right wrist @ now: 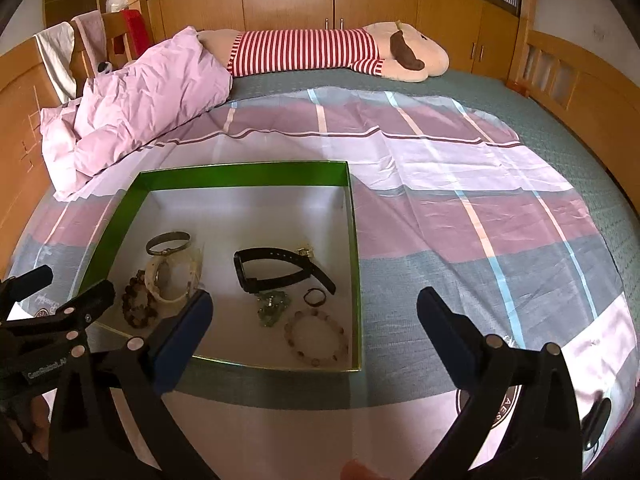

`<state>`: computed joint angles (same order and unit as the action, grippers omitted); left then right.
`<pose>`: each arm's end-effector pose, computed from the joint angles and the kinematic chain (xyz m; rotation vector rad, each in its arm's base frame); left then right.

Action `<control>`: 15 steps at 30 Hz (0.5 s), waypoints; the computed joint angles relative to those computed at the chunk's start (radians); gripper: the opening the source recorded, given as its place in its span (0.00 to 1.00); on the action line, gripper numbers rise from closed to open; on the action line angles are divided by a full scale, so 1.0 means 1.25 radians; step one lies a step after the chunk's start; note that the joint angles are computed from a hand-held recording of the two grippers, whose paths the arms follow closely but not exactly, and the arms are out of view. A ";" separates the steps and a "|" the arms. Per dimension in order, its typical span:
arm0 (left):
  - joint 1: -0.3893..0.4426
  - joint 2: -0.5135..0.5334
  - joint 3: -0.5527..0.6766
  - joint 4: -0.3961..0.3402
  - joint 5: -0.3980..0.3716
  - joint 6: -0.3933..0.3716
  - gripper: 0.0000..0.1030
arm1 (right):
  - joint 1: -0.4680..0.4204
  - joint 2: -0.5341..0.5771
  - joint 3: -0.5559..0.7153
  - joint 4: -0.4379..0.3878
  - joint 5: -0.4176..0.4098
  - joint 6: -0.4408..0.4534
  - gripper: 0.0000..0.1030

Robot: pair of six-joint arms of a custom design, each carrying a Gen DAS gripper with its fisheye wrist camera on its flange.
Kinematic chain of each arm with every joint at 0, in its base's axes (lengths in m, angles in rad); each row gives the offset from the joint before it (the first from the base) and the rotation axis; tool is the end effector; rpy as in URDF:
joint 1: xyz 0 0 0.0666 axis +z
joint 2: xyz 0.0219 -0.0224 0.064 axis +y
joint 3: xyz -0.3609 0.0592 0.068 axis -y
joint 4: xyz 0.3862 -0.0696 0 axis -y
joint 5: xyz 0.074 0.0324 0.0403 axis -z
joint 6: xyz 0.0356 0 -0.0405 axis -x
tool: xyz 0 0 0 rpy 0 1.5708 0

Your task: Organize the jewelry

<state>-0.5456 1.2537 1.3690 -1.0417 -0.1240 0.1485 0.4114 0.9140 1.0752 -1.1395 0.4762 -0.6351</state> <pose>0.3638 -0.2162 0.4516 0.4409 2.4530 -0.1375 0.2775 0.1028 0.4322 0.4442 2.3630 -0.1384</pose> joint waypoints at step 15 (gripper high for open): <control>-0.004 -0.012 0.013 -0.005 -0.002 -0.005 0.96 | 0.019 0.003 0.014 -0.008 0.010 -0.010 0.97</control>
<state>-0.5507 1.2383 1.3852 -1.0480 -0.1263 0.1417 0.4349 0.9172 1.0926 -1.1498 0.4885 -0.6470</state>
